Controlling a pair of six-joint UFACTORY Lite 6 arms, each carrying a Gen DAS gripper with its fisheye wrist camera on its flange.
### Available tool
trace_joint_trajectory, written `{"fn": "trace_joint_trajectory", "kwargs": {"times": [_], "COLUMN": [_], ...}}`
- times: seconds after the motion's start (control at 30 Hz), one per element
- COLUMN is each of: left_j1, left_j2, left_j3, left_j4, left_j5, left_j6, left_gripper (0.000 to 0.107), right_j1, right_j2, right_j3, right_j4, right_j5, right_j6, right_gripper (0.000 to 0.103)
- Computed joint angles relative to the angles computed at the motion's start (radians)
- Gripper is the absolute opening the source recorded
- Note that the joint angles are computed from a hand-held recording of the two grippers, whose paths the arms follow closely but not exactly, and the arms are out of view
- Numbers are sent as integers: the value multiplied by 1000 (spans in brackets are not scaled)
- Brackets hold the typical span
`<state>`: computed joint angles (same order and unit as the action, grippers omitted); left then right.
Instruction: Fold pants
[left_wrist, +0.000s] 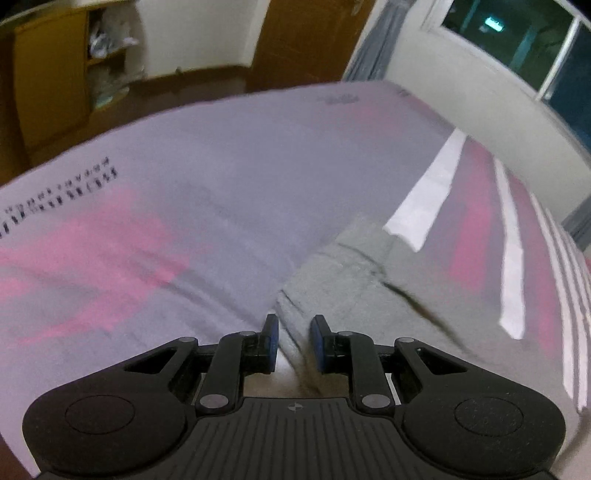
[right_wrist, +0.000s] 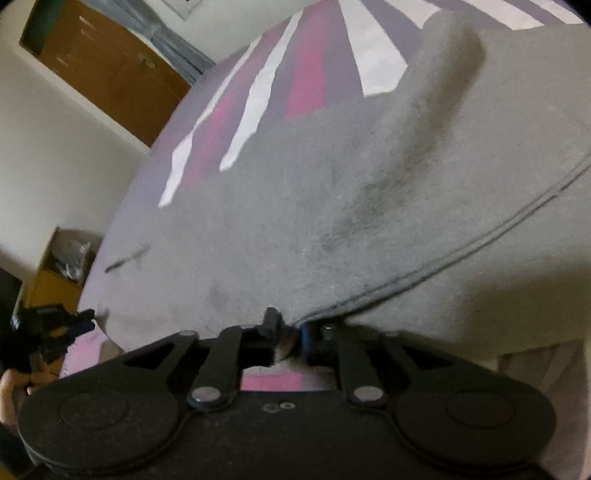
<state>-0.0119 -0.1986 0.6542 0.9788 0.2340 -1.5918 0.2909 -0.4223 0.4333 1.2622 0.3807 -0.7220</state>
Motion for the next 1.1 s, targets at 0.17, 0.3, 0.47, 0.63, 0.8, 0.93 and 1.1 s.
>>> {"fn": "trace_joint_trajectory", "kwargs": {"times": [0.17,0.3,0.47,0.63,0.8,0.93,1.1], "left_j1": [-183,-353,-508,-552,-616,-627,-632], "left_j2": [-68,45,223,328,374,381,404], "left_j3": [29,104,212,249,283,275,302], "left_j4": [-43,-49,-40,36,56,65,69], "left_j5": [118,119,135,179,262,280,290], "left_j6": [32,-23,-121,-235,-275,-292,-277], "left_gripper": [20,20,20,20,20,20,20], "right_j1": [-196,-472,-774,-820,-715,-777,-996], "right_j2": [-129,-224,-83,178,362,298,-59], "right_j3": [-32,-89,-19,104,180,151,49], "right_j4": [-117,-204,-161,36,345,325,168], "right_j5": [147,272,343,291,199,228,406], "right_j6": [43,11,-168,-333,-548,-578,-553], "right_gripper": [29,30,30,26,23,8,6]}}
